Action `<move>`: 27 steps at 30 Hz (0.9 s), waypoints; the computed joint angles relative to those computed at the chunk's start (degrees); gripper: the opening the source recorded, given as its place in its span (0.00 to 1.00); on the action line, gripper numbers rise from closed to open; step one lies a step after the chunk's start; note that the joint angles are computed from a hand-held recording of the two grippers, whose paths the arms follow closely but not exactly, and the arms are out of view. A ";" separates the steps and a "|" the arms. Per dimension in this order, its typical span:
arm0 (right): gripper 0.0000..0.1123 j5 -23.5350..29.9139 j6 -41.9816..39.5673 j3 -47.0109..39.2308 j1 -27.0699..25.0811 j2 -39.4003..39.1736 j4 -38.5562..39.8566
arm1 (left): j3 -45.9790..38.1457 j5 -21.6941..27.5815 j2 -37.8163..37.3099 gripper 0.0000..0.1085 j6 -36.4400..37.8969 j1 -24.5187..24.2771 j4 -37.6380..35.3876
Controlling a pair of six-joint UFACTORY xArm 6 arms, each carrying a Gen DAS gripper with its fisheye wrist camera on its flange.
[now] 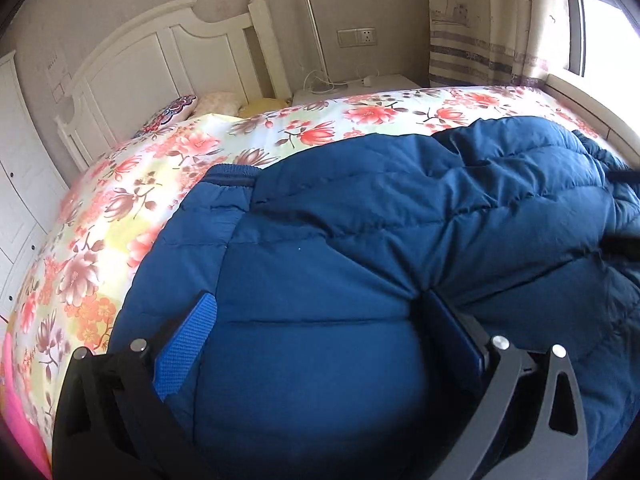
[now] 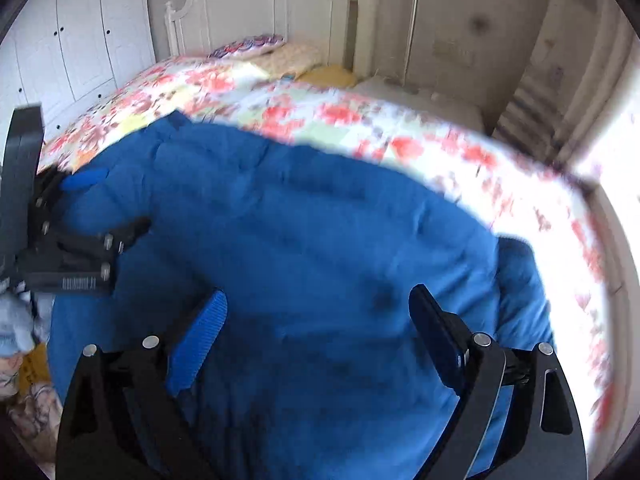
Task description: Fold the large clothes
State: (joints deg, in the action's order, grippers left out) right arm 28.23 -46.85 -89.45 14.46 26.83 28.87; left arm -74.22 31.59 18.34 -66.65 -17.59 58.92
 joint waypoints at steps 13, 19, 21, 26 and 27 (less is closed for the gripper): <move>0.55 3.67 14.48 -23.70 1.70 17.83 -14.17 | -2.75 2.19 -0.39 0.93 16.36 0.51 -17.79; 0.55 2.79 13.04 -22.84 1.54 17.56 -11.71 | -18.06 4.40 6.76 0.93 18.55 0.72 -16.44; 0.55 2.56 13.24 -22.83 1.62 17.60 -11.94 | -29.61 11.21 16.12 0.93 22.59 0.47 -18.09; 0.56 2.38 12.67 -22.43 1.55 17.32 -10.42 | -34.89 10.02 23.03 0.93 28.65 2.78 -28.44; 0.56 2.73 12.39 -22.45 1.50 17.18 -9.88 | -33.86 9.20 22.54 0.93 28.24 2.84 -27.88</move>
